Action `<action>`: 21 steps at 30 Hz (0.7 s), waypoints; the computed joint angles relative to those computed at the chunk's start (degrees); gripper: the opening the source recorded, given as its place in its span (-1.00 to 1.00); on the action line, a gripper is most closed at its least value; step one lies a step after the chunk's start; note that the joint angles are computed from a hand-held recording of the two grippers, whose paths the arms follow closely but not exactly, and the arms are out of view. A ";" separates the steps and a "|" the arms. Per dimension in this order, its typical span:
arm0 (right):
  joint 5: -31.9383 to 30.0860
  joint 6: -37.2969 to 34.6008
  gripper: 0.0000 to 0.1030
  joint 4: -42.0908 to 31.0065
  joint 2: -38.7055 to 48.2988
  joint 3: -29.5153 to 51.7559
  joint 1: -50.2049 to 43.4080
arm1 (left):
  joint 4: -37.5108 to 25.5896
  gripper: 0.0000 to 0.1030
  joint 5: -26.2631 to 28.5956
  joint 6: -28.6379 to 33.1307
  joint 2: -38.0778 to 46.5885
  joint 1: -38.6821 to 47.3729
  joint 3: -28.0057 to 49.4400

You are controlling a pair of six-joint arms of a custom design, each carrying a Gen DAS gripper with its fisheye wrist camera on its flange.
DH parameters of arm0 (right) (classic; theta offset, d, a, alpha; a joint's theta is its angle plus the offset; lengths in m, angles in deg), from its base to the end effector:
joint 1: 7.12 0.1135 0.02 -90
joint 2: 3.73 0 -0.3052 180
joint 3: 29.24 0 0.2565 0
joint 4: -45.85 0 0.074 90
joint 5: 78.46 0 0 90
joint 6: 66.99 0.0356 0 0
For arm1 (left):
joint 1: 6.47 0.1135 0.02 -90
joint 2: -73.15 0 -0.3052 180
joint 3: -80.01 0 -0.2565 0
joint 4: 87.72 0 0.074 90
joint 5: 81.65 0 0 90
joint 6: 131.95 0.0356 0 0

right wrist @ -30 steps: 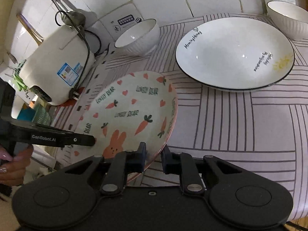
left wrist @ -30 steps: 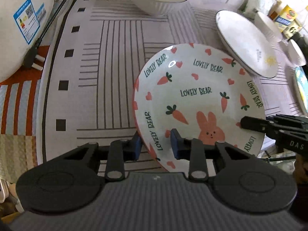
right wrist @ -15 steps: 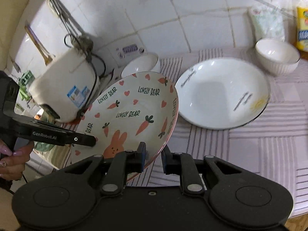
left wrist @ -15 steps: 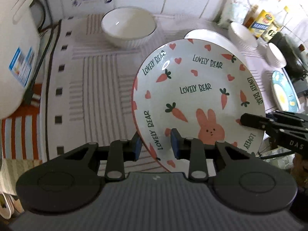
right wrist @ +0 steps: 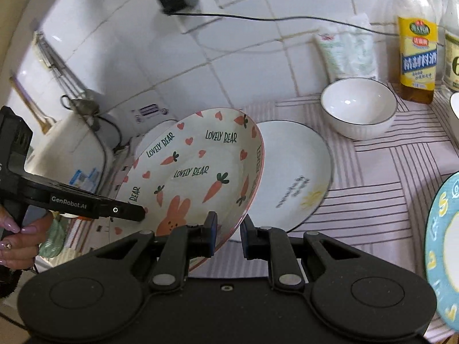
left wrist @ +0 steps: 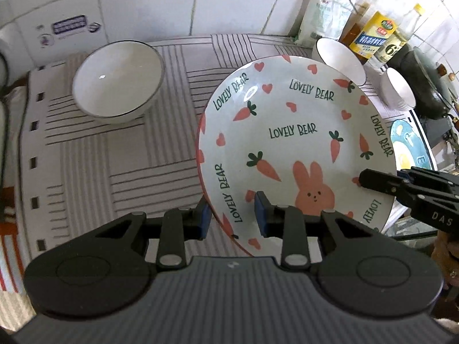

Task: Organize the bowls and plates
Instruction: 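Lift the bunny plate with both tools and lower it onto the white plate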

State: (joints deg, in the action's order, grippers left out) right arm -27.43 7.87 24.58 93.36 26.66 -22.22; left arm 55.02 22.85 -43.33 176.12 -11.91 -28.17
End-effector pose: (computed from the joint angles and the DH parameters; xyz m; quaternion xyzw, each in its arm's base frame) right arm 0.2933 -0.0559 0.1573 -0.0797 0.9156 0.2542 0.3011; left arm 0.3455 -0.0419 0.1774 0.0581 0.9730 -0.1348 0.1781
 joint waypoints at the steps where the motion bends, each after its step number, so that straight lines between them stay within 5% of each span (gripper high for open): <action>1: -0.01 -0.52 -0.59 -0.64 1.50 1.28 -0.43 | -0.13 -0.42 -0.18 -0.55 1.46 -0.56 1.23; 21: 4.83 2.34 -0.59 -7.00 16.93 15.32 0.22 | -12.45 -0.36 -4.49 -6.63 20.28 -5.33 22.31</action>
